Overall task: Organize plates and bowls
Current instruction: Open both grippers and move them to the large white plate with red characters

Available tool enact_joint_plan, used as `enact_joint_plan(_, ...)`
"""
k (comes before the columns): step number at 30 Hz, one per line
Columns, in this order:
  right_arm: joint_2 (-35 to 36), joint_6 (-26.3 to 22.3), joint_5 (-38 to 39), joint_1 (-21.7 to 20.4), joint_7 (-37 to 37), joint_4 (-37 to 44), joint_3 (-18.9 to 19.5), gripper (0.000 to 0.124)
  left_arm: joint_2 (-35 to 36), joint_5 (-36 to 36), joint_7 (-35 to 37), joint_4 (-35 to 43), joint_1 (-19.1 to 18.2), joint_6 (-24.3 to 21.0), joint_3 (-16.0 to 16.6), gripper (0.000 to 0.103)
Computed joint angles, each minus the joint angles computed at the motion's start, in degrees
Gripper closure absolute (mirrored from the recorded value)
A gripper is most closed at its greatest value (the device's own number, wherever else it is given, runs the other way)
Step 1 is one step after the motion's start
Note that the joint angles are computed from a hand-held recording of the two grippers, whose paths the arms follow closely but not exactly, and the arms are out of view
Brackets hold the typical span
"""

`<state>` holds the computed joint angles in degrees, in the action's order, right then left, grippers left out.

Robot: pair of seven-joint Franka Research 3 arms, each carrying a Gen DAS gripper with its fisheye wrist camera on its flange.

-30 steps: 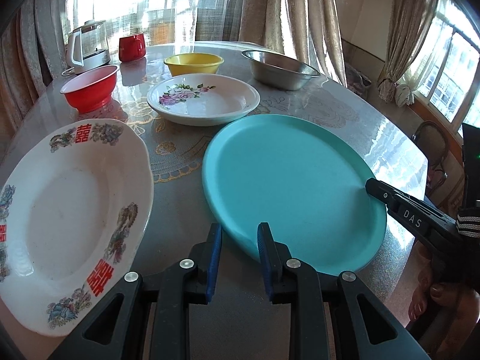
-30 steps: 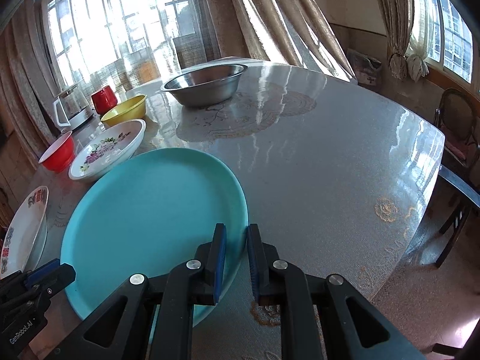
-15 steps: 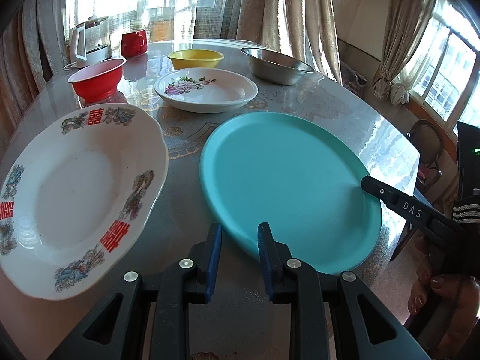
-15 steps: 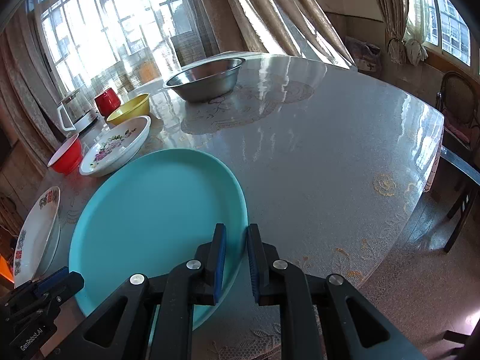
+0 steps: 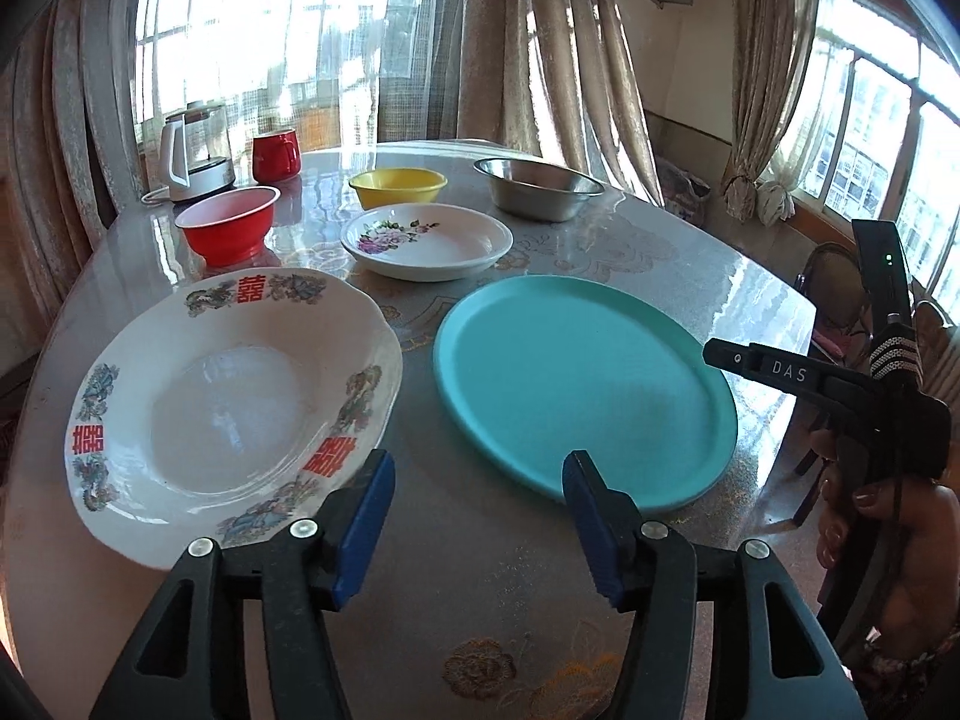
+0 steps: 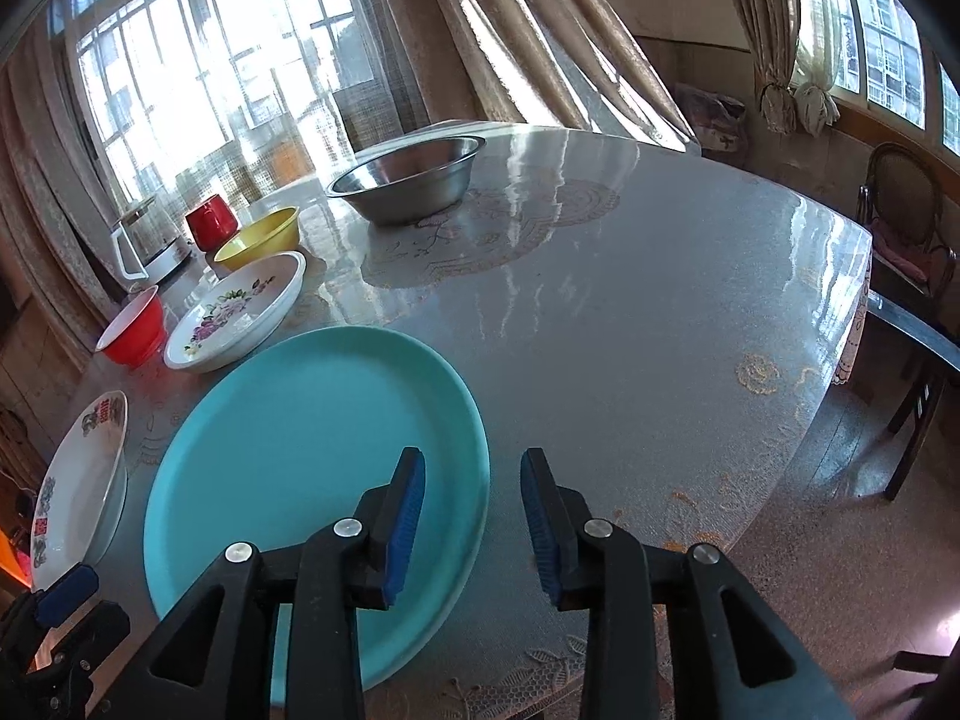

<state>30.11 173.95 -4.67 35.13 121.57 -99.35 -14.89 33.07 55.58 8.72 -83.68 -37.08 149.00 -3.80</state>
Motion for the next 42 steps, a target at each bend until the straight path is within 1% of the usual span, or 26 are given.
enact_joint_plan(2,-0.6,1.1,-0.2,1.0,0.7,-1.0,-0.9,0.090,-1.7,2.6,-3.5,-2.2,-0.8,0.1,1.4,0.030)
enact_joint_plan(5,-1.2,1.7,-0.4,2.1,0.9,-1.6,-1.5,0.090,-4.1,5.3,-8.4,-5.6,-0.3,-0.4,1.7,0.025)
enact_joint_plan(7,-1.3,1.5,-0.3,2.3,0.5,-1.5,-1.1,0.088,-5.5,5.1,-10.4,-7.4,1.0,-1.2,0.9,0.022)
enact_joint_plan(9,-1.4,1.2,0.4,0.8,-1.2,-1.1,1.3,0.087,-6.9,4.9,-12.4,-9.1,2.0,-2.7,0.2,0.020)
enact_joint_plan(12,-1.1,0.9,0.8,0.4,-2.9,-0.2,3.0,0.086,-9.2,5.8,-16.0,-12.0,3.2,-4.8,-0.5,0.018)
enact_joint_plan(16,-0.6,1.6,2.6,-1.9,-7.3,1.0,7.3,0.084,-11.7,7.6,-19.6,-14.7,4.8,-8.2,-1.8,0.014)
enact_joint_plan(17,-0.6,2.1,3.4,-2.8,-8.8,1.1,8.8,0.084,-12.2,7.9,-20.4,-15.3,5.2,-8.8,-2.2,0.013)
enact_joint_plan(20,-0.2,2.8,6.0,-4.8,-13.3,1.7,12.5,0.077,-13.6,8.3,-22.8,-17.3,6.7,-9.7,-3.1,0.010)
enact_joint_plan(22,0.2,3.0,7.8,-5.9,-16.2,2.2,14.8,0.067,-14.4,8.5,-24.3,-18.4,7.7,-10.1,-3.6,0.009)
enact_joint_plan(24,0.5,2.7,9.2,-6.3,-18.8,2.7,16.3,0.062,-15.1,8.5,-25.2,-19.2,8.4,-10.9,-4.0,0.006)
enact_joint_plan(27,1.2,1.1,11.7,-8.0,-23.3,4.2,19.8,0.062,-16.1,8.2,-26.2,-20.4,9.4,-12.8,-4.5,0.004)
enact_joint_plan(29,1.7,-0.2,12.4,-6.8,-24.6,5.2,19.3,0.062,-16.6,7.8,-26.6,-21.1,10.1,-13.8,-4.8,0.004)
enact_joint_plan(31,2.0,-0.6,12.9,-6.1,-25.8,5.9,19.3,0.062,-16.5,6.5,-25.4,-21.1,11.0,-14.4,-5.2,0.004)
enact_joint_plan(33,2.5,-1.0,13.4,-5.7,-27.1,6.6,19.7,0.062,-16.3,4.7,-24.3,-21.2,12.1,-13.9,-5.4,0.004)
enact_joint_plan(36,3.6,-2.6,14.3,-5.5,-28.9,8.5,20.5,0.062,-16.8,4.5,-25.9,-23.0,13.6,-9.4,-4.8,0.004)
enact_joint_plan(37,3.9,-2.8,14.6,-5.5,-29.6,9.1,21.0,0.062,-16.9,4.3,-26.4,-23.3,14.0,-8.5,-4.7,0.004)
enact_joint_plan(40,5.0,-3.9,15.0,-4.6,-30.4,10.9,20.7,0.062,-16.6,3.1,-26.2,-23.5,14.8,-6.8,-4.6,0.006)
enact_joint_plan(42,6.0,-4.9,15.1,-3.9,-30.4,12.5,20.4,0.062,-16.5,3.1,-26.3,-23.4,14.7,-6.8,-4.4,0.007)
